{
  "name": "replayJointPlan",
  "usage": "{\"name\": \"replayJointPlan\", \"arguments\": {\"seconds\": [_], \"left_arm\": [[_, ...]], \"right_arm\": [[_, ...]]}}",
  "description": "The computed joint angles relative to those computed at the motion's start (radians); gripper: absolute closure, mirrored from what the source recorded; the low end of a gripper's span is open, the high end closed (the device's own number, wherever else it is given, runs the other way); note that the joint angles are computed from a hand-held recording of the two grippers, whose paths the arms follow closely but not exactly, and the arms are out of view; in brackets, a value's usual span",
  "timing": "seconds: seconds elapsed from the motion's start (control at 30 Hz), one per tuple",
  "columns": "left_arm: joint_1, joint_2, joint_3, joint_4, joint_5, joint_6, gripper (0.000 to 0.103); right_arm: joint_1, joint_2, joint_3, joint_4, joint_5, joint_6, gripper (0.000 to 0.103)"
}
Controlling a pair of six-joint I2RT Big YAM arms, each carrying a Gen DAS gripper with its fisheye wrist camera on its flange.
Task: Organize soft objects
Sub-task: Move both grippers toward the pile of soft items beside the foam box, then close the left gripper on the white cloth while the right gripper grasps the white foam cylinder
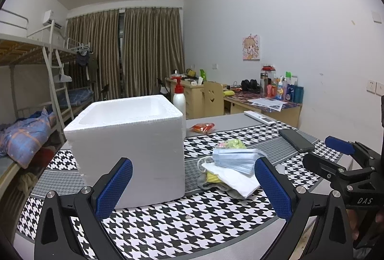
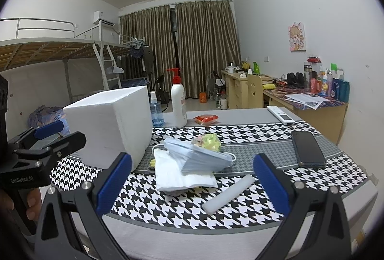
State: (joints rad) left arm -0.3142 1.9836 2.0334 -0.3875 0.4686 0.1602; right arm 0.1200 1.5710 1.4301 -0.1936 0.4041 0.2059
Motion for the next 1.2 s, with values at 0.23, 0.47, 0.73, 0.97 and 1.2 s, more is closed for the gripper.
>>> {"name": "replayJointPlan", "arguments": {"seconds": [0.23,0.47,0.73,0.97,1.2], "left_arm": [[-0.007,0.021,0.038,-0.048,0.011,0.015,0.001],[-0.018,0.057,0.097,-0.105,0.014,0.029,0.001],[-0.034,0.107,0.172,-0.201,0.024,0.064,0.001],[-0.044,0.158,0.26,-0.301,0.029,0.086,0.001],[-0.055,0.201,0.33,-0.369,0.002,0.094,0.001]], "right_arm": [[-0.008,0.007,0.007,-0.016,-0.001,0.01,0.001],[-0.022,0.017,0.016,-0.043,-0.006,0.03,0.001],[-0.043,0.032,0.028,-0.087,-0.015,0.06,0.001],[-0.058,0.046,0.041,-0.13,-0.028,0.087,0.001],[-0.067,0.06,0.055,-0.159,-0.026,0.092,0.001]]}}
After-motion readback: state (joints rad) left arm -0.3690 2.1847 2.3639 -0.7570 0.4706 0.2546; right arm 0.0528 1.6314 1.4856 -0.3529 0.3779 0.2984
